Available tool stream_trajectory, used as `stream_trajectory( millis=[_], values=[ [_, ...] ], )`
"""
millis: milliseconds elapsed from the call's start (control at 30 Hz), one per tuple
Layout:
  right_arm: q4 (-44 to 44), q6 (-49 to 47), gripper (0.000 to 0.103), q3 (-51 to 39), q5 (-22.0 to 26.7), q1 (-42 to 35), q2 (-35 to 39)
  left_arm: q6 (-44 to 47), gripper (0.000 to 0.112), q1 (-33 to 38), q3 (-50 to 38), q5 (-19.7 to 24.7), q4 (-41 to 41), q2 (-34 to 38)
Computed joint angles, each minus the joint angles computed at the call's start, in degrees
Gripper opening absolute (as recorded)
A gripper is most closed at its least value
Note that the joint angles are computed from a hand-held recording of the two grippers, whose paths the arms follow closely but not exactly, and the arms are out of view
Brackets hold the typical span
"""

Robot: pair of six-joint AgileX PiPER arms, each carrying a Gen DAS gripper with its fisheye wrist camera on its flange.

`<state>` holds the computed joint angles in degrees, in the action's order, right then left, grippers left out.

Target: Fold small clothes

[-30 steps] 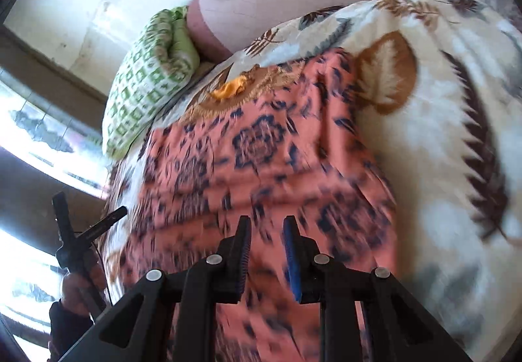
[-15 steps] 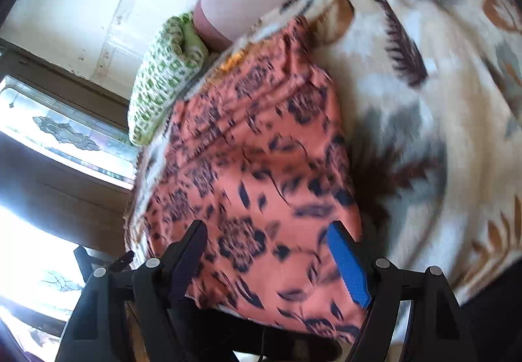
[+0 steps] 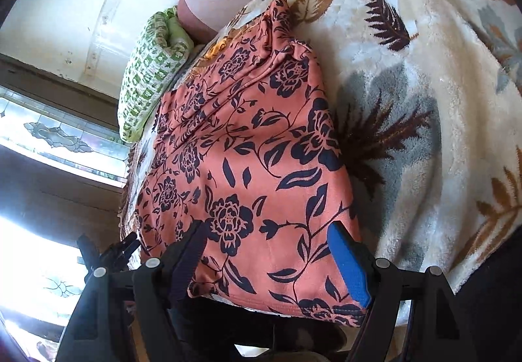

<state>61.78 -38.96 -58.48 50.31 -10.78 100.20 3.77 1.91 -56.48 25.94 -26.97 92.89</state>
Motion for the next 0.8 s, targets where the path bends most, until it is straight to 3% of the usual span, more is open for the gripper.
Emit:
stream_trajectory(
  millis=[133, 300, 533, 567, 600, 667, 800],
  values=[
    [0.34, 0.14, 0.079, 0.60, -0.70, 0.23, -0.09, 11.12, 0.038, 1.74, -2.88, 2.62, -9.74, 4.56],
    [0.23, -0.07, 0.079, 1.92, -1.73, -0.49, -1.06, 21.25, 0.023, 4.74, -0.86, 6.07, -19.06, 3.70],
    [0.67, -0.34, 0.079, 1.99, -2.12, -0.82, -0.09, 33.36, 0.020, 8.41, 1.72, 10.98, -28.38, 0.61],
    [0.69, -0.30, 0.079, 2.10, -2.29, -0.53, -0.12, 31.00, 0.030, 8.19, 1.49, 10.19, -26.29, 0.39],
    [0.45, -0.18, 0.079, 2.04, -2.47, -0.16, -0.03, 26.36, 0.054, 7.74, 0.81, 9.25, -22.35, 0.51],
    [-0.30, 0.42, 0.079, 1.91, -2.98, 0.44, -0.17, 19.92, 0.070, 7.40, 0.19, 7.56, -17.91, 0.99],
    [-0.48, 0.63, 0.079, 1.86, -3.10, 0.41, -0.28, 23.16, 0.067, 8.13, -0.98, 10.47, -22.54, 3.61]
  ],
)
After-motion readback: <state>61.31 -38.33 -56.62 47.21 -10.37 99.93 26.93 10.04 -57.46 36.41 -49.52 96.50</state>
